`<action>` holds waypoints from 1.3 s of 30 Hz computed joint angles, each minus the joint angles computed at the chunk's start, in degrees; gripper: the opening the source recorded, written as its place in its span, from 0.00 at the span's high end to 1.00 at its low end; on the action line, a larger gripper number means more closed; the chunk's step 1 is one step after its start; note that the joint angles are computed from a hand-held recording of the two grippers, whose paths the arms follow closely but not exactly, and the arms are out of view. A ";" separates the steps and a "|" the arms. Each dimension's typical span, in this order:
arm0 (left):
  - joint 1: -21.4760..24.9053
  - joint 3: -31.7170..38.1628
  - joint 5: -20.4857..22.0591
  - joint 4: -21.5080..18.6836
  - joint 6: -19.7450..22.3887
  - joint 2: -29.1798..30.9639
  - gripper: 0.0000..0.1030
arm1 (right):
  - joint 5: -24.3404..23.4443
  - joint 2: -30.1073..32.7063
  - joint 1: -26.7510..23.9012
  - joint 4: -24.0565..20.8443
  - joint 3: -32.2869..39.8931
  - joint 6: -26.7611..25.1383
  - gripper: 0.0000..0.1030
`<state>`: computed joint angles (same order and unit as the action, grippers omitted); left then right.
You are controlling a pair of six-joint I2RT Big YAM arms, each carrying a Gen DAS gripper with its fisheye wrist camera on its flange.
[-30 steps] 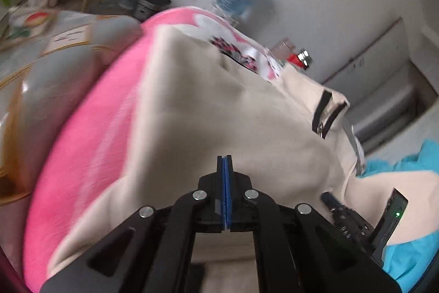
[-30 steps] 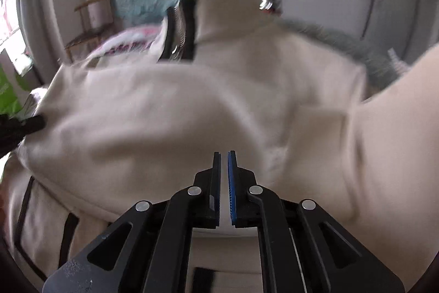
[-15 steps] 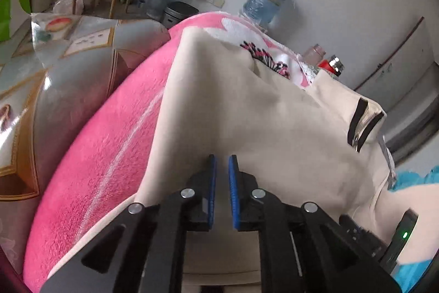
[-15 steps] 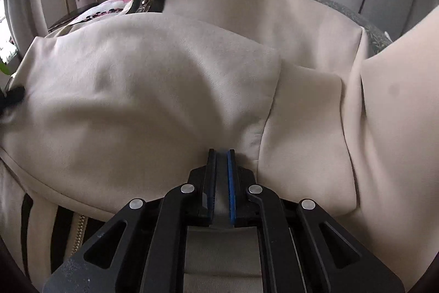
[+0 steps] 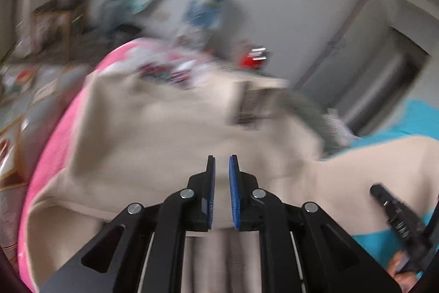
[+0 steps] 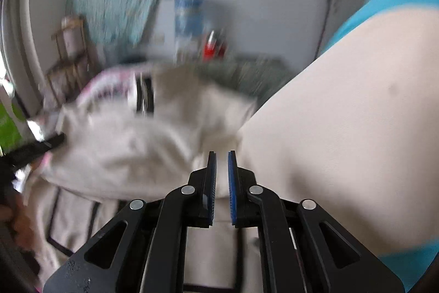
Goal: Fold large clothes
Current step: 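Open both grippers and release the folded hem onto the jacket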
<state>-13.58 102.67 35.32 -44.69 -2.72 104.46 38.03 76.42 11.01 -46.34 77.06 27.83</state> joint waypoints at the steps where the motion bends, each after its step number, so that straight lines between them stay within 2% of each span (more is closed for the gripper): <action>1: -1.12 -0.98 2.59 0.02 1.07 -1.87 0.87 | 2.97 -3.01 0.78 -2.86 0.40 1.54 0.79; 2: -2.42 -1.42 5.14 -0.77 2.74 -3.43 0.83 | 5.08 -4.56 1.12 -4.86 0.63 2.79 0.71; 6: -8.18 -4.30 11.50 -1.07 10.02 -9.70 0.75 | 12.91 -11.65 0.04 -15.80 5.31 5.89 0.62; 9: -13.31 -9.52 14.18 4.46 16.24 -16.55 0.61 | 14.74 -13.00 -3.27 -24.01 9.54 6.58 0.57; 10: -15.36 -11.53 14.54 7.14 17.23 -18.82 0.54 | 13.78 -13.40 -5.68 -26.66 11.50 6.28 0.54; 11: -17.17 -12.33 14.63 8.32 17.46 -19.99 0.52 | 11.26 -13.78 -8.05 -27.59 12.58 5.42 0.51; 12: -18.76 -12.69 14.86 8.85 17.59 -20.69 0.52 | 4.68 -13.65 -12.59 -29.70 14.75 3.99 0.51; 13: -20.61 -12.33 15.47 8.48 17.30 -20.93 0.52 | 0.55 -13.58 -15.76 -30.24 15.39 2.75 0.51; 15: -22.96 -10.80 17.49 6.78 16.28 -20.44 0.52 | -1.86 -13.58 -18.74 -32.20 16.27 2.11 0.52; 16: -24.33 -9.92 18.30 6.08 16.01 -20.07 0.52 | -4.43 -13.11 -21.10 -32.91 16.87 0.11 0.53; 17: -25.48 -9.35 17.88 5.53 16.26 -19.91 0.52 | -5.70 -13.01 -22.25 -33.09 16.86 -0.25 0.59; 18: -26.88 -8.66 17.14 4.68 17.42 -19.72 0.52 | -6.98 -13.07 -23.05 -33.02 16.83 -1.07 0.60; 21: -29.20 -8.11 14.46 5.67 18.45 -19.51 0.52 | -11.79 -13.83 -24.17 -32.72 16.83 -4.37 0.74; 22: -29.90 -7.26 13.81 5.05 18.63 -18.93 0.52 | -15.39 -14.00 -24.85 -31.78 16.63 -4.40 0.78; 23: -30.20 -6.95 13.73 5.26 18.27 -18.67 0.52 | -16.69 -14.35 -24.35 -31.75 16.44 -3.61 0.85; 25: -30.63 -6.76 12.77 7.29 16.41 -18.37 0.52 | -15.75 -13.71 -22.70 -31.82 16.83 -2.36 0.94; 27: -30.43 -5.95 11.64 8.23 13.47 -17.63 0.52 | -16.81 -12.96 -21.96 -31.60 17.79 -2.07 0.95; 28: -29.67 -5.78 12.80 9.68 10.78 -17.10 0.53 | -16.84 -12.70 -21.53 -31.24 17.97 -2.12 0.95; 30: -28.07 -4.40 15.46 9.40 8.05 -15.71 0.60 | -16.06 -12.35 -20.04 -32.01 19.22 -2.11 0.95; 31: -26.78 -3.38 18.07 8.84 6.13 -14.79 0.65 | -14.05 -11.31 -18.40 -32.58 20.33 -2.05 0.95; 32: -25.58 -2.81 20.43 9.16 3.90 -14.18 0.72 | -15.03 -10.68 -17.53 -31.87 21.13 -2.67 0.95; 33: -24.28 -2.25 22.04 9.69 1.64 -13.71 0.80 | -18.26 -10.07 -17.14 -31.00 21.72 -2.43 0.95; 34: -23.37 -1.24 23.57 9.00 0.89 -13.09 0.93 | -18.22 -10.60 -16.09 -30.95 20.79 -1.30 0.95; 35: -22.36 -0.96 25.13 8.20 0.20 -13.15 0.94 | -15.94 -9.11 -14.15 -31.31 22.33 -0.72 0.95; 36: -20.98 -0.67 26.81 9.02 -1.54 -12.93 0.94 | -15.69 -7.89 -12.87 -30.95 23.60 -1.28 0.94; 39: -17.72 -0.22 27.49 11.11 -5.01 -12.50 0.95 | -21.14 -4.96 -11.91 -27.73 25.60 -1.53 0.92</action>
<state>-31.30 102.45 62.80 -33.58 -7.73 91.96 16.89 71.47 -0.89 -74.07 102.66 26.30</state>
